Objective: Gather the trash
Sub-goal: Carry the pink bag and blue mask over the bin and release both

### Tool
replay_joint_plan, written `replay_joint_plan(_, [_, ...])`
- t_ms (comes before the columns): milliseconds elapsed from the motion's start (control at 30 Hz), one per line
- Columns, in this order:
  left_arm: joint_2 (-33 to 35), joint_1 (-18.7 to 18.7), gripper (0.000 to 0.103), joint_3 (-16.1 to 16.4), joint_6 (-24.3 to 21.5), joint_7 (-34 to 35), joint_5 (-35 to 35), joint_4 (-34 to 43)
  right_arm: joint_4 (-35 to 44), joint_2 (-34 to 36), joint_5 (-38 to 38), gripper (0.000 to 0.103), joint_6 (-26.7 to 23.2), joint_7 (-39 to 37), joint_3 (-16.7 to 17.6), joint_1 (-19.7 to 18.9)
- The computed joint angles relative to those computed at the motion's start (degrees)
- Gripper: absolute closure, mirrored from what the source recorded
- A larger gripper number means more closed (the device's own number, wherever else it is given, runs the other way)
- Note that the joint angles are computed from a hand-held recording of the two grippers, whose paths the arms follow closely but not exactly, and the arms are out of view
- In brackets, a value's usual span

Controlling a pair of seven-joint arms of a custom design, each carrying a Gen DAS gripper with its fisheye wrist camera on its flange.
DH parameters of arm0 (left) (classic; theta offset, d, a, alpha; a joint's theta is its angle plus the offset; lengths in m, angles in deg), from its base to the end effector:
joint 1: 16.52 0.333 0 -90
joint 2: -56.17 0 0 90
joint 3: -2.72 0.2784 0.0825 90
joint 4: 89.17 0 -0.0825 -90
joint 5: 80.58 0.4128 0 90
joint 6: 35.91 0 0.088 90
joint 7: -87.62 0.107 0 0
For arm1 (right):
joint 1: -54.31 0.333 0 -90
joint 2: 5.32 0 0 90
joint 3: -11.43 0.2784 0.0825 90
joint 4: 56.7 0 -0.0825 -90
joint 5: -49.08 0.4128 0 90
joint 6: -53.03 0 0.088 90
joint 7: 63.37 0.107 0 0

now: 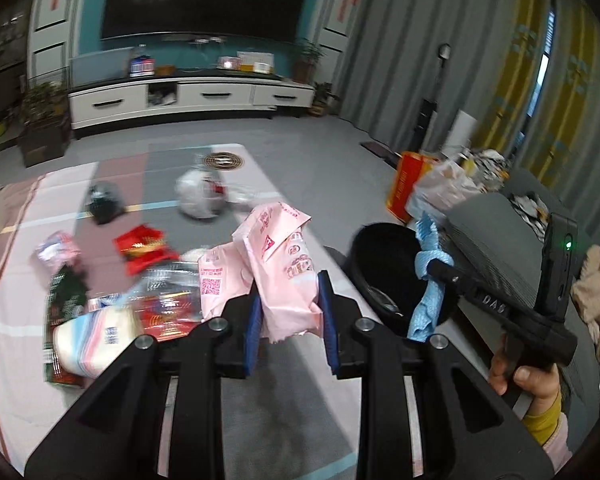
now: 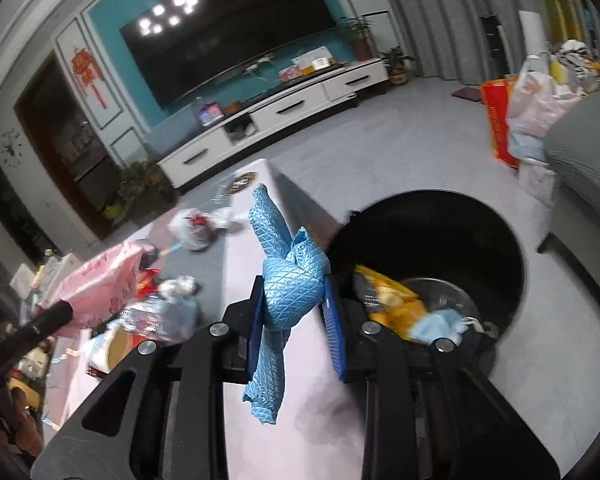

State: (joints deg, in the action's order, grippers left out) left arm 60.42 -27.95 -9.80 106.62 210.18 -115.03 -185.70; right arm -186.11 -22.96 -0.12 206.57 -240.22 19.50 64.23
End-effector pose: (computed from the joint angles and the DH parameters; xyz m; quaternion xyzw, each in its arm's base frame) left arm 0.6062 -0.2614 0.5874 -0.4079 0.8067 -0.4182 0.0887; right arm 0.5068 0.1937 0.5129 -0.3932 0.8001 -0.2614 0.3700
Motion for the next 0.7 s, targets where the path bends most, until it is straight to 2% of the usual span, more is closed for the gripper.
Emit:
replay_joint_plan(167, [4.03,-2.35,0.076,-1.93,-4.02,0.3,1.53,4.92,-5.95,-5.1,-0.87,0.074,0.16,4.86,-0.07,-1.77])
replay_joint_plan(367, [15.55,-6.42,0.075,-3.59,-12.33,-1.72,6.55,19.06,-11.57,-8.71,-2.11,0.074,4.44,10.88,-0.13,-5.14])
replay_joint_plan(500, [22.09,-9.63,0.075,-3.71,-14.92,-5.08,10.61,26.81,-12.67,-8.84,-3.21,0.074,6.6,13.32,-0.11,-7.71])
replay_joint_plan(567, [26.51,-11.58,0.068,-3.39,-16.71,-7.14,13.16,32.61,-12.94,-8.77,-3.18,0.073,7.23,13.54,-0.4,-8.44])
replay_joint_plan(600, [28.14,-12.15,0.06,-3.26,-17.46,-7.83,13.98,34.79,-12.88,-8.25,-2.93,0.069,8.04,13.55,-0.9,-8.83])
replay_joint_plan(667, [30.75,-13.4,0.051,-2.8,-17.72,-9.33,15.76,38.14,-13.02,-7.71,-2.74,0.066,9.43,14.08,-1.14,-9.5])
replay_joint_plan(700, [31.71,-13.97,0.047,-2.59,-17.85,-10.02,16.62,39.52,-13.34,-7.48,-2.61,0.06,10.3,14.3,-1.46,-9.93])
